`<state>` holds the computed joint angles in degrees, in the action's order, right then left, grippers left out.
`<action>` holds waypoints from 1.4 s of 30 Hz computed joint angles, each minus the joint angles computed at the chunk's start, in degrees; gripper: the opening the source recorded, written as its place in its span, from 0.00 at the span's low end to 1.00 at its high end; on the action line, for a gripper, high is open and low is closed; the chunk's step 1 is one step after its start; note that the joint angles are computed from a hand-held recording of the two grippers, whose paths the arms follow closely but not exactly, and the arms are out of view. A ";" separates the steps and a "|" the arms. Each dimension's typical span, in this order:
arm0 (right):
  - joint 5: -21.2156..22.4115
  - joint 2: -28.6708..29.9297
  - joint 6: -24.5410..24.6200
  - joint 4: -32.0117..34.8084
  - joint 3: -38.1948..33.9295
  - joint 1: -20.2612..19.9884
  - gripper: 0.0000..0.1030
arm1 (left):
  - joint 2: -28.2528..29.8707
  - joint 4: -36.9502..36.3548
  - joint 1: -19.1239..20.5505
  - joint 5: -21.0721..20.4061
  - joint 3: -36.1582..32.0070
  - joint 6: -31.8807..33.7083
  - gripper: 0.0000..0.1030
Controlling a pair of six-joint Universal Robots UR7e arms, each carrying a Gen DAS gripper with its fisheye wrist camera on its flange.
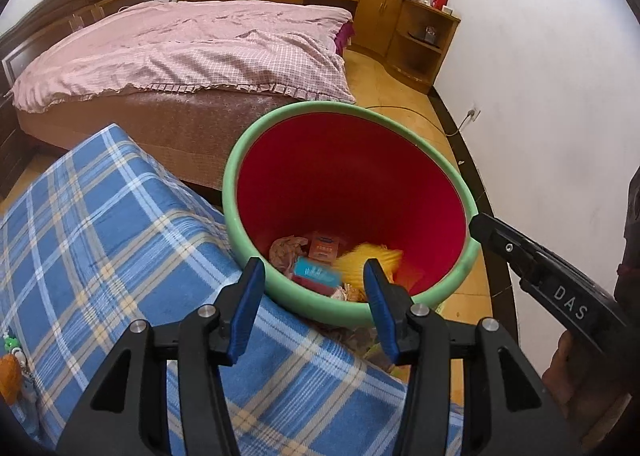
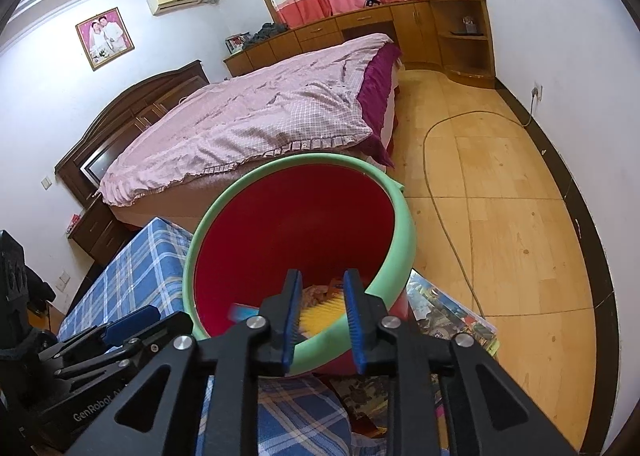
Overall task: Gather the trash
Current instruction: 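Move both open grippers back over the table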
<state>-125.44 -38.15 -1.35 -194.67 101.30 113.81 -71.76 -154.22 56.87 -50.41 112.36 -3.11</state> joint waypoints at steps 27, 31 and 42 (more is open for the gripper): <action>6.58 -0.52 3.96 2.16 5.75 6.29 0.60 | -22.55 13.06 -5.95 10.91 12.05 -14.61 0.50; 8.24 0.14 5.39 3.53 5.98 7.27 0.61 | -27.47 17.53 -6.85 13.77 13.81 -18.14 0.50; 9.11 1.63 5.84 6.93 4.26 11.65 0.67 | -41.79 31.85 -8.79 20.88 16.89 -31.48 0.50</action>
<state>-116.33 -36.52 4.49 -187.74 105.56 125.45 -113.56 -122.37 48.08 -29.54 129.25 -34.59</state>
